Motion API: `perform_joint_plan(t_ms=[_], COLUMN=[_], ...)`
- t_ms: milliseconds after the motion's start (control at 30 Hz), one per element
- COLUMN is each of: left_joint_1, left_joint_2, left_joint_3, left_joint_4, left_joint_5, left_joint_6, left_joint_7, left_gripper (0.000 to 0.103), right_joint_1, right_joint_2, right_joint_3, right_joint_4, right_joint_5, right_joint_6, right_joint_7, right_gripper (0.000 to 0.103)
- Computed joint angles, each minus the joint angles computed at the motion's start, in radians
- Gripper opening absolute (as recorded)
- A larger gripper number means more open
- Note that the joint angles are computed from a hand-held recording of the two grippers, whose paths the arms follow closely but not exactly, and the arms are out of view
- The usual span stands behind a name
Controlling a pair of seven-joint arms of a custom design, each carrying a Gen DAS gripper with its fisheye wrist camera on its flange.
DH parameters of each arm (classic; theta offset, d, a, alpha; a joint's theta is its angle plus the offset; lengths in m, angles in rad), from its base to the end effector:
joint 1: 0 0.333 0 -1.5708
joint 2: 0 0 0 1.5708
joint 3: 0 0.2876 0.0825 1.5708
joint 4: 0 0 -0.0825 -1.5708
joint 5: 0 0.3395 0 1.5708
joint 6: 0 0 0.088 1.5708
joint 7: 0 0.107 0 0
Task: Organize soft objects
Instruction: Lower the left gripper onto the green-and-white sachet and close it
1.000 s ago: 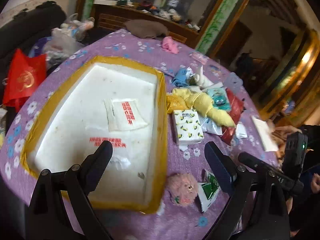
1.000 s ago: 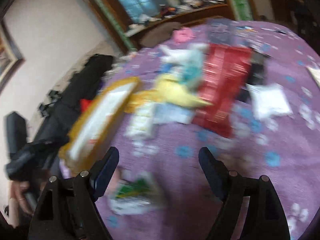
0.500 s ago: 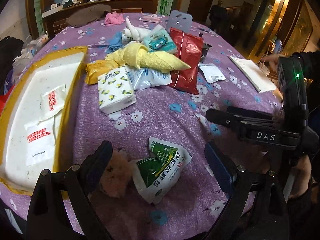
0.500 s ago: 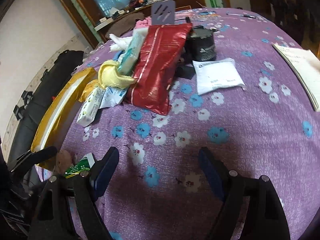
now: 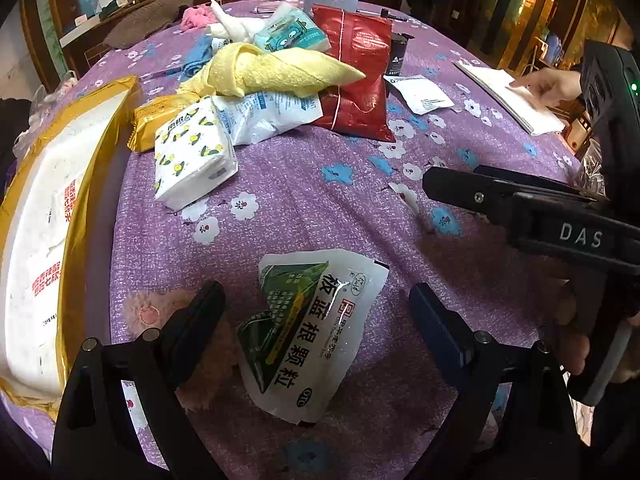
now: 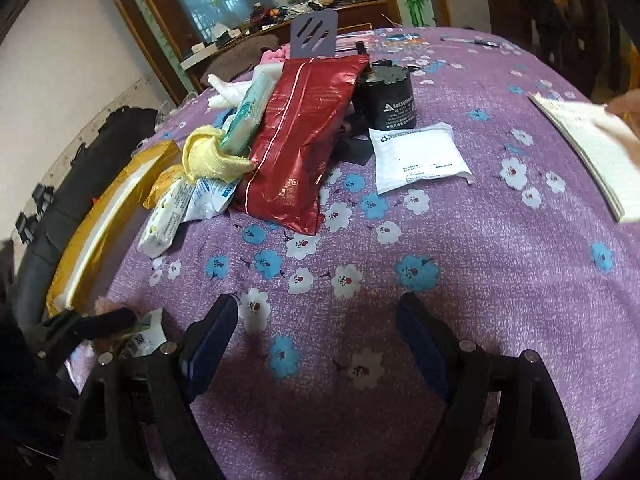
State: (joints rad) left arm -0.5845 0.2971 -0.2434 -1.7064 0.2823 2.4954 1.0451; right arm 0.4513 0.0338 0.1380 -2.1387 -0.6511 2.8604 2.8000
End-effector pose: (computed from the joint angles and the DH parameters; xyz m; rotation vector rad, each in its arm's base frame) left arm 0.4386 -0.4562 0.4684 -1.5070 2.4178 -0.7013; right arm 0.4377 0.3318 0.4578 -1.6433 1.7730 -0.3751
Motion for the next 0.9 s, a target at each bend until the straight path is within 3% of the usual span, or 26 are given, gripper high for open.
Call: perform_joint_plan(t_ms=[67,167,300,433,533,633,667,733,833,900], left_joint_1=[0.026,0.055,0.079,0.067,0.067,0.048,0.036,0.016,-0.004,0.016], left_joint_2=[-0.015,-0.048,-0.123,-0.086,-0.050,-0.010,0.010,0.006,-0.013,-0.032], left_joint_3=[-0.017,-0.026,-0.031,-0.026,-0.032,-0.026,-0.020,-0.002,0.016,0.001], left_joint_4=[-0.027,-0.077,-0.177,-0.102,-0.066,-0.018,0.009,-0.005,-0.032,-0.062], left_joint_5=[-0.062,-0.143,-0.204,-0.138,-0.155,-0.132,-0.115,-0.066,0.009,-0.018], left_joint_6=[0.048,0.098,0.212,0.093,0.071,0.038,0.003,0.019,0.026,0.051], left_joint_7=[0.029,0.045,0.034,0.016,0.054,0.080,0.081,0.065,0.030,0.044], left_gripper=[0.094,0.094,0.094,0.094,0.094,0.093,0.089,0.082,0.066,0.061], right_joint_1=[0.000,0.004,-0.001,-0.021,-0.015,-0.007,-0.003,0.003,-0.002,-0.011], right_joint_2=[0.002,-0.002,-0.019,-0.028,-0.023,-0.018,-0.015,-0.011,-0.014,-0.017], right_joint_3=[0.008,0.008,0.005,-0.007,0.011,0.013,0.016,0.020,0.007,-0.001], right_joint_4=[0.008,0.007,-0.035,-0.088,-0.071,-0.051,-0.040,-0.021,-0.019,-0.006], right_joint_5=[0.074,0.083,0.092,0.059,0.198,0.176,0.179,0.211,0.176,0.170], right_joint_6=[-0.018,-0.026,0.041,0.177,0.129,0.088,0.060,0.024,0.050,0.046], right_joint_7=[-0.073,-0.082,-0.073,-0.035,-0.199,-0.221,-0.240,-0.285,-0.245,-0.229], right_gripper=[0.084,0.084,0.089,0.095,0.095,0.095,0.095,0.095,0.094,0.094])
